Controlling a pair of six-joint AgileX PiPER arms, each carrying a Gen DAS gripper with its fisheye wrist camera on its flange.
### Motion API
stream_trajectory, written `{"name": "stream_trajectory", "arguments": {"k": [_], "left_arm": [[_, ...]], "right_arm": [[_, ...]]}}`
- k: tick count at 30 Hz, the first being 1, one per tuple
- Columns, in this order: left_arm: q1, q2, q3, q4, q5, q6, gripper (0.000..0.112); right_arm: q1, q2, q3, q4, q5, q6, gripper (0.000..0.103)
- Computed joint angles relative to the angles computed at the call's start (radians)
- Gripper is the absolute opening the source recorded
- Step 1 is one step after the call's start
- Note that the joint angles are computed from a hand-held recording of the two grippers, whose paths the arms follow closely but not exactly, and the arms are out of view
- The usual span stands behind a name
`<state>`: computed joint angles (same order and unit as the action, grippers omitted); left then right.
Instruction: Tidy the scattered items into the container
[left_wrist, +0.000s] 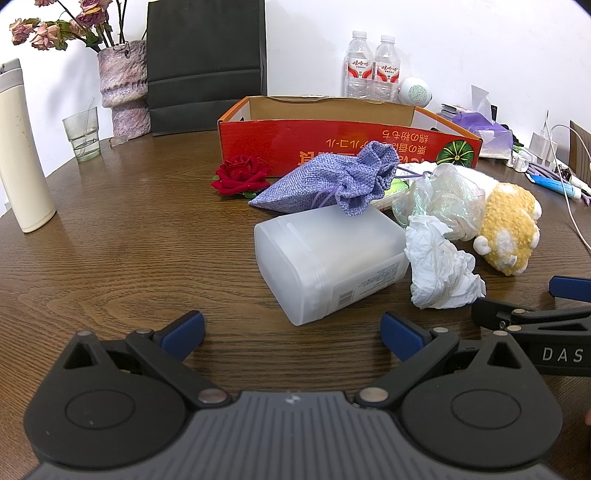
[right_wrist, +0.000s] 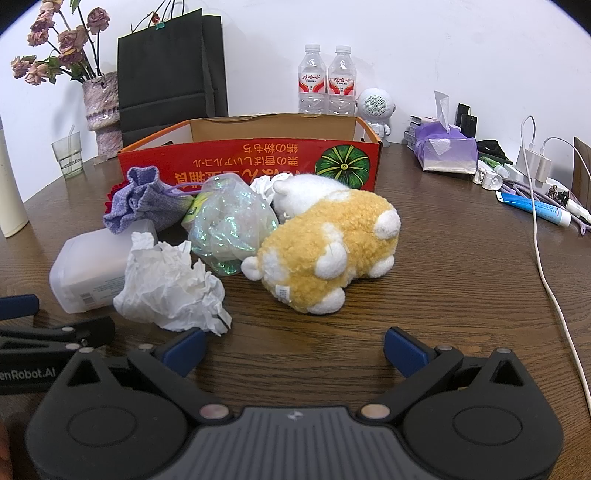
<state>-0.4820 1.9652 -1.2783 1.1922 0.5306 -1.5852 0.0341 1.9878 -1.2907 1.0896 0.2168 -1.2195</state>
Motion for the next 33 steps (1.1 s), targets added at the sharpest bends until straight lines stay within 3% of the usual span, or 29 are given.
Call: {"name": "stream_trajectory", "arguments": {"k": [26,30,32,33], "left_arm": [[0.000,0.002,-0.002,0.000,-0.002,0.002,0.103],[-0.005,0.012,-0.013,-0.002,0.004,0.001,0.103],[0.008,0.000,0.011,0.028,-0.041,-0.006,0.103],[0.030,-0.019,0.045,0.085,-0.104,-0.026,0.103]], "right_arm": [[0.000,-0.001,0.001,0.002,-0.001,-0.001,0.103],[-0.001,-0.001,0.013,0.056,-0.001,-0.062,0.103],[-0.010,-0.001,0.015,0.081,0.020,-0.102,0.103],[-0.018,-0.001,0.013,0.065,0.044,-0.105,0.103]]}}
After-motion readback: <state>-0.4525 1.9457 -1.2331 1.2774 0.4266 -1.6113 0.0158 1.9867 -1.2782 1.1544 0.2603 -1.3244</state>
